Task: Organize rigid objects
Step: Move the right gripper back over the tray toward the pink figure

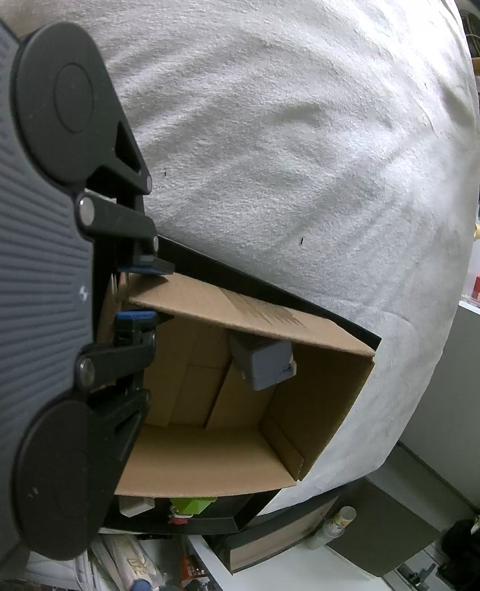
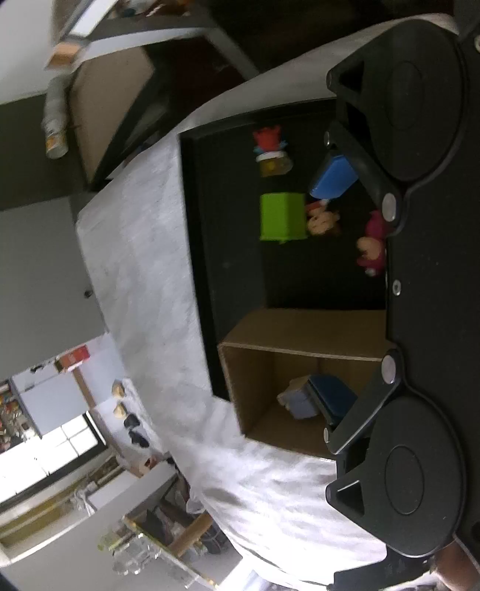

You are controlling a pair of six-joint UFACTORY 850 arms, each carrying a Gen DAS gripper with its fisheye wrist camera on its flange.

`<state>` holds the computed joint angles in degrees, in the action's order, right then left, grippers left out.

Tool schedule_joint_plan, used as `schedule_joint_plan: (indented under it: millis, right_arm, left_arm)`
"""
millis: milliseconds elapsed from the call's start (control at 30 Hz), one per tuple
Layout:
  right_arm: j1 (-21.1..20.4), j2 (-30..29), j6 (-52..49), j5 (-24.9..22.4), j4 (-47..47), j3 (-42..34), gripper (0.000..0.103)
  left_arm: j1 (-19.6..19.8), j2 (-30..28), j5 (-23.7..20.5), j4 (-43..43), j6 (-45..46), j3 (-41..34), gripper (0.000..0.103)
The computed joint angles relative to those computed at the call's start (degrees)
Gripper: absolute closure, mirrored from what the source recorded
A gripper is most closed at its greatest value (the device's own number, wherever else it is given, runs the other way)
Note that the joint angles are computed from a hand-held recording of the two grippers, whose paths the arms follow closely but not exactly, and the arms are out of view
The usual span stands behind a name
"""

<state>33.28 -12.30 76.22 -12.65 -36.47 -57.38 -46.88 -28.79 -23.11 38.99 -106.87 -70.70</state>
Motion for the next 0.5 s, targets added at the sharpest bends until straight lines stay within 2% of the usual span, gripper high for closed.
schedule_joint_plan:
  millis: [200, 400, 500]
  right_arm:
    - [0.2, -1.1, 1.4, -1.0, 2.0, 1.1, 0.0]
    - [0.3, -2.8, 3.0, 0.3, 3.1, 2.3, 0.0]
    - [0.1, -4.1, 0.1, 1.4, 7.3, 2.3, 0.0]
  left_arm:
    - [-0.1, 0.1, -0.3, 0.4, -1.0, 0.0, 0.086]
    - [0.0, 0.4, -0.6, 0.5, -1.3, 0.3, 0.086]
    - [0.2, 0.6, -0.2, 1.1, -2.2, 0.8, 0.086]
